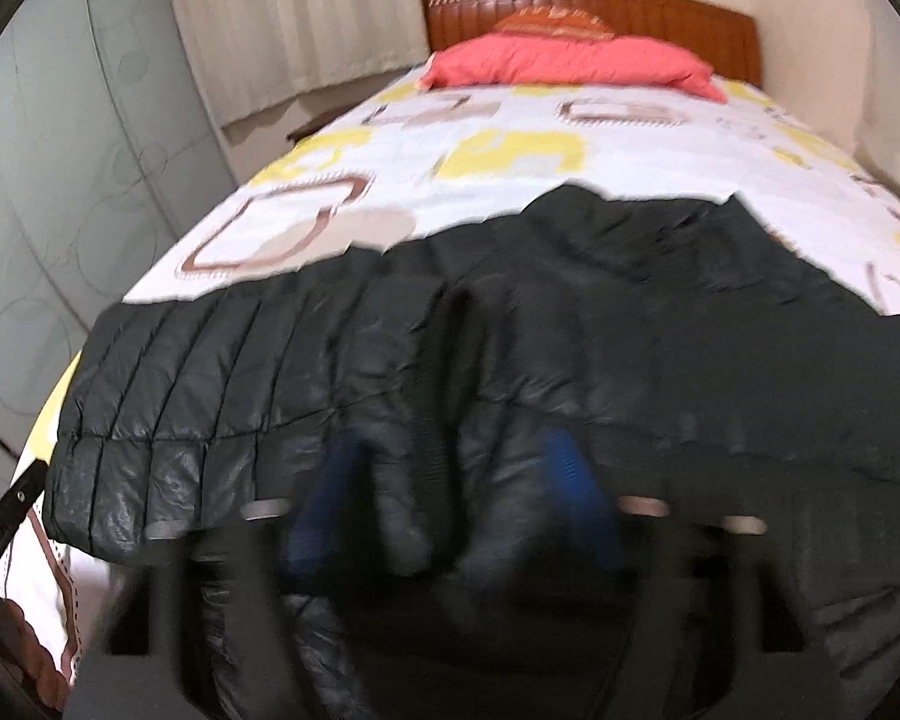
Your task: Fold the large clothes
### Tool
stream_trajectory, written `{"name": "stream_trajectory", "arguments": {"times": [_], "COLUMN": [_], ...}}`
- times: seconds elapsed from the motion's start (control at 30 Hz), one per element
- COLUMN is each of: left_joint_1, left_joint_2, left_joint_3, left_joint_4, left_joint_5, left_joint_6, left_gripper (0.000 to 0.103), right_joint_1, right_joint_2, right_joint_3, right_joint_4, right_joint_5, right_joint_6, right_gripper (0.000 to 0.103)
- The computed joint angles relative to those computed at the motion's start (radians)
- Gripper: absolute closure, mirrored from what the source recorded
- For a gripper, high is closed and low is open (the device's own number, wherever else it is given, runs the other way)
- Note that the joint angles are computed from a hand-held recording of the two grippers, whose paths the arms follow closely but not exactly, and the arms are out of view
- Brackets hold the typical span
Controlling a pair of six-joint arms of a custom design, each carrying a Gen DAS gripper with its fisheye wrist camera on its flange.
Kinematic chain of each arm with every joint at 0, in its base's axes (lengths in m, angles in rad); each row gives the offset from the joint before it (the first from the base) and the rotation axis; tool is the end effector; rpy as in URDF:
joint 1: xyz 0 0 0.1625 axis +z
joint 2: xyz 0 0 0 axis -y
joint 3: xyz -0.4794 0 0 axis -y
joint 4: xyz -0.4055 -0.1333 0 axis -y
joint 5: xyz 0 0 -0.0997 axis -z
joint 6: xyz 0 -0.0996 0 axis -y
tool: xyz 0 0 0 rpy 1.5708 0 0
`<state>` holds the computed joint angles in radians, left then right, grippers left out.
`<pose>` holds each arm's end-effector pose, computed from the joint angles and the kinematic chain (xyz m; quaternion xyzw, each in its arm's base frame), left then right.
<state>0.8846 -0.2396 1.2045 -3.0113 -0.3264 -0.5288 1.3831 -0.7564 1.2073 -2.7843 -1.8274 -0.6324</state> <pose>-0.3307 -0.7631 -0.0398 -0.0748 0.7981 -0.4805 0.3558 -0.0529 -0.8575 0.3140 0.1566 -0.9084 0.2911 0.2560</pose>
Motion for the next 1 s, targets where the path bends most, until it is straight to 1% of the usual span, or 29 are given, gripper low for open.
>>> {"name": "stream_trajectory", "arguments": {"times": [0.03, 0.07, 0.13, 0.17, 0.3, 0.43, 0.53, 0.63, 0.73, 0.77, 0.83, 0.87, 0.93, 1.0], "left_joint_1": [0.001, 0.001, -0.002, -0.004, -0.012, -0.014, -0.014, -0.013, -0.013, -0.015, -0.019, -0.024, -0.034, -0.038], "left_joint_2": [0.0, 0.001, 0.004, 0.007, 0.026, 0.057, 0.091, 0.126, 0.161, 0.169, 0.17, 0.177, 0.196, 0.207], "left_joint_3": [-0.002, -0.003, -0.006, -0.009, -0.037, -0.095, -0.157, -0.225, -0.296, -0.314, -0.313, -0.319, -0.339, -0.35], "left_joint_4": [-0.005, -0.009, -0.039, -0.059, -0.113, -0.053, -0.008, 0.021, 0.047, 0.053, 0.042, 0.039, 0.036, 0.031], "left_joint_5": [-0.004, -0.005, -0.011, -0.017, -0.04, -0.054, -0.067, -0.088, -0.128, -0.164, -0.229, -0.252, -0.264, -0.282], "left_joint_6": [0.008, 0.013, 0.042, 0.06, 0.121, 0.129, 0.133, 0.164, 0.214, 0.229, 0.245, 0.267, 0.308, 0.324], "left_gripper": [0.042, 0.042, 0.041, 0.041, 0.037, 0.037, 0.037, 0.037, 0.035, 0.035, 0.035, 0.035, 0.035, 0.035], "right_joint_1": [-0.004, -0.006, -0.008, -0.011, -0.028, -0.054, -0.079, -0.108, -0.132, -0.138, -0.154, -0.163, -0.177, -0.191], "right_joint_2": [-0.009, -0.018, -0.036, -0.051, -0.092, -0.112, -0.118, -0.124, -0.134, -0.136, -0.136, -0.139, -0.141, -0.142], "right_joint_3": [0.012, 0.021, 0.047, 0.062, 0.085, 0.068, 0.038, 0.012, 0.004, 0.001, -0.01, -0.015, -0.028, -0.044], "right_joint_4": [0.011, 0.005, -0.044, -0.078, -0.15, -0.179, -0.174, -0.158, -0.163, -0.167, -0.175, -0.171, -0.173, -0.164], "right_joint_5": [0.015, 0.029, 0.047, 0.056, 0.064, 0.037, 0.019, 0.011, 0.005, 0.001, -0.011, -0.011, -0.017, -0.019], "right_joint_6": [0.015, 0.016, -0.003, -0.014, -0.047, -0.061, -0.052, -0.038, -0.04, -0.04, -0.035, -0.028, -0.015, 0.002], "right_gripper": [0.086, 0.087, 0.091, 0.092, 0.092, 0.092, 0.092, 0.092, 0.092, 0.092, 0.092, 0.092, 0.092, 0.092]}}
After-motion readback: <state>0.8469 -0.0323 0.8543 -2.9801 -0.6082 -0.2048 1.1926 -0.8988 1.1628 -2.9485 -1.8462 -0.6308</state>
